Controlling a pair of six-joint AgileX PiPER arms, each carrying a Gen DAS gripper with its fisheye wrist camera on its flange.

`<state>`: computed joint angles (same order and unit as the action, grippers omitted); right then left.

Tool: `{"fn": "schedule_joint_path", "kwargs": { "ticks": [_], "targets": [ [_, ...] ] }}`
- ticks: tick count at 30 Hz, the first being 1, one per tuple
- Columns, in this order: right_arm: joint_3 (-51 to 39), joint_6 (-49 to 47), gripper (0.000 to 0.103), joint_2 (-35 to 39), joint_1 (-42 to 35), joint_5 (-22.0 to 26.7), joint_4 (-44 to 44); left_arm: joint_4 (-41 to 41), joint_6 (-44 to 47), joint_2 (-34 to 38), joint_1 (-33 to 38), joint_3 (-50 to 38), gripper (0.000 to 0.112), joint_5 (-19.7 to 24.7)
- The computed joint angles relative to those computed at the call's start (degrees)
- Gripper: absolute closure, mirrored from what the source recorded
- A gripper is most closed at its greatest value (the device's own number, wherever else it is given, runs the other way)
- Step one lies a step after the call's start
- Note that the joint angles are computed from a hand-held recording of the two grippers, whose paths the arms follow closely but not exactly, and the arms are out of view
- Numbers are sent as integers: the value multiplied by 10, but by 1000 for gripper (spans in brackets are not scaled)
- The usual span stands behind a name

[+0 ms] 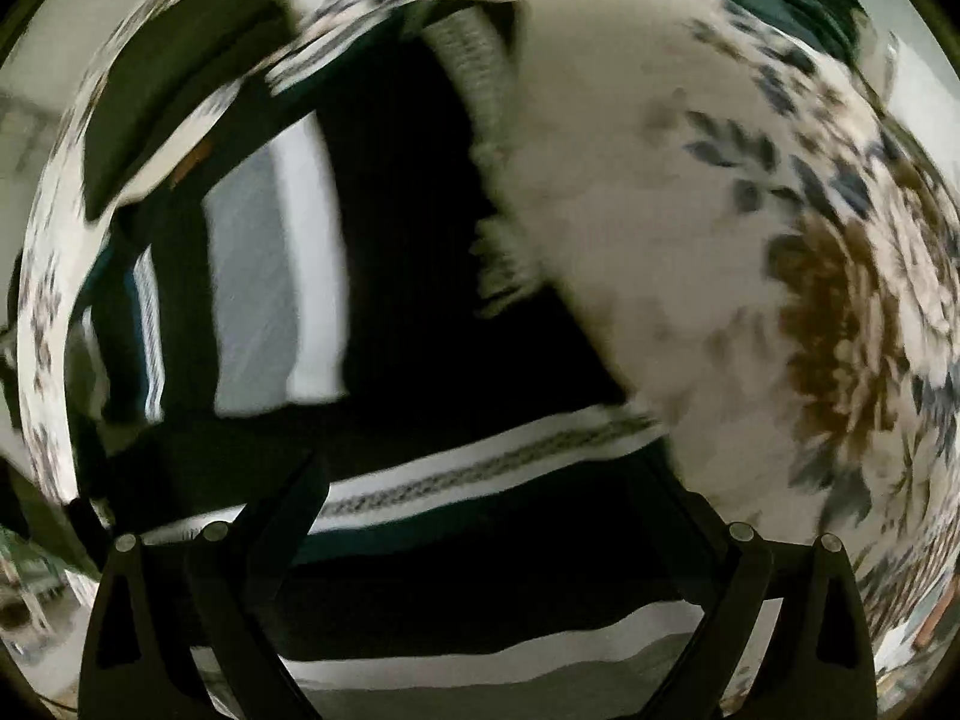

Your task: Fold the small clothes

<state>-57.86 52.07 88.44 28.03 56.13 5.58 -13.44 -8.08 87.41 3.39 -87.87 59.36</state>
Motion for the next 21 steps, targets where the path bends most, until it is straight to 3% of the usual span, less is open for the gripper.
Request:
{"fn": "schedule_joint_path", "kwargs": {
  "ticks": [2,4,7,8,9,10,12,13,17,19,21],
  "targets": [
    [21,-12,2,-26,-38,5,4,17,-43,32,-100,2,108,-24],
    [51,-36,2,-54,-80,4,9,26,-76,86,-187,-22,106,-14],
    [86,-90,2,-94,-144,14,20,1,-82,133,-232,-59,103,17],
    [95,-120,2,-107,-170,22,27,0,-79,141,-240,-68,95,28],
    [99,-142,2,-117,-188,30,32,-5,-68,134,-239,-65,88,35],
    [97,-164,2,-124,-203,42,40,-28,-44,117,-224,-51,74,34],
    [103,-234,2,-140,-246,65,71,-13,-31,77,-195,-24,43,34],
    [102,-269,2,-149,-274,76,90,11,-28,53,-172,-12,21,42],
    [73,-358,3,-151,-343,99,172,146,-50,4,-84,22,16,45],
    [43,-379,3,-122,-342,84,211,227,-58,-7,-27,50,16,45],
    [2,-381,3,-77,-324,65,224,250,-54,6,19,69,16,38]
  ]
}}
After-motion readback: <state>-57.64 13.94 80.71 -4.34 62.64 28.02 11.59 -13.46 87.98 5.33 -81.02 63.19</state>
